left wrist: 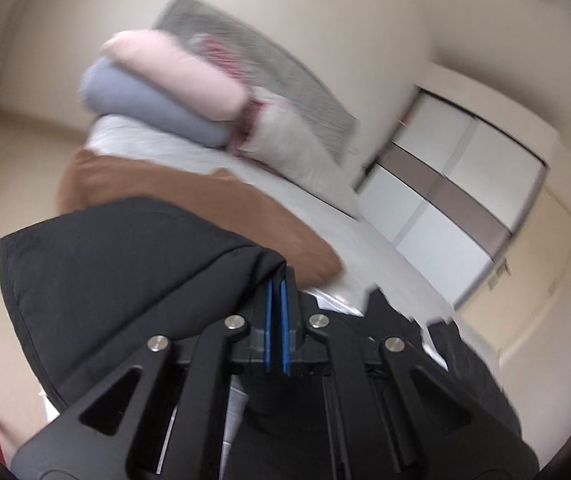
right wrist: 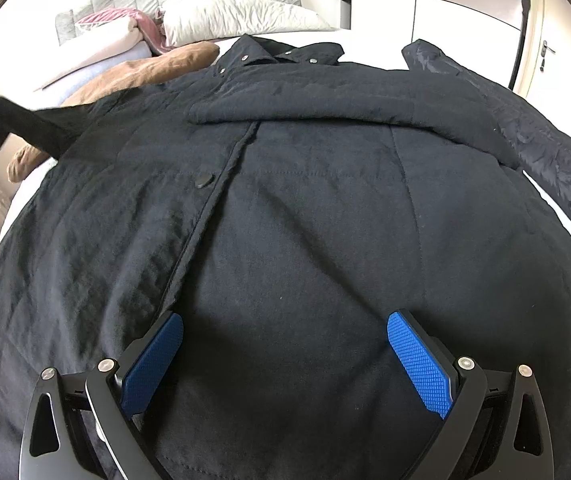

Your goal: Fold large clothes

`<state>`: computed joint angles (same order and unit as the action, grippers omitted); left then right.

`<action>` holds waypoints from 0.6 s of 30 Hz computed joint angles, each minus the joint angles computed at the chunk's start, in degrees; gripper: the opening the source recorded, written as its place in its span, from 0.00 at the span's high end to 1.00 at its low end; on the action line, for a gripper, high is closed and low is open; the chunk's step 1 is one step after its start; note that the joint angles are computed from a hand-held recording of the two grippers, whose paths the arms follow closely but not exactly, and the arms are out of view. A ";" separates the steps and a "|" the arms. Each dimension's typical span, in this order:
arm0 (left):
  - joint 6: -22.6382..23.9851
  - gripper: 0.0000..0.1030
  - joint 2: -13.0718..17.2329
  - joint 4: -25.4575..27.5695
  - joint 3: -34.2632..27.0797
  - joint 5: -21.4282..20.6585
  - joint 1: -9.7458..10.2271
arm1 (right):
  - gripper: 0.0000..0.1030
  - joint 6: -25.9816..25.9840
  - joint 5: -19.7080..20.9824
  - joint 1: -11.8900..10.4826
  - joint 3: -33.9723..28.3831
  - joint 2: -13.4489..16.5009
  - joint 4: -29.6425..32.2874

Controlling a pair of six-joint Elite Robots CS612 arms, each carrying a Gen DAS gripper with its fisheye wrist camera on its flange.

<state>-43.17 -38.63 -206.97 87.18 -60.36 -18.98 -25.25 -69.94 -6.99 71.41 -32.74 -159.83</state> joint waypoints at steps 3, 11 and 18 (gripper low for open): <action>4.96 0.96 0.04 2.31 -2.32 -1.93 -1.38 | 0.00 1.89 2.26 -0.32 -0.17 -0.41 0.30; 13.78 0.96 2.78 14.71 -11.75 -8.30 -4.29 | 0.00 8.63 10.94 -2.02 -0.05 -1.80 -2.29; 25.60 0.87 7.87 42.72 -23.86 -17.63 -5.82 | 0.00 14.46 13.10 -3.57 -1.35 -1.53 -2.36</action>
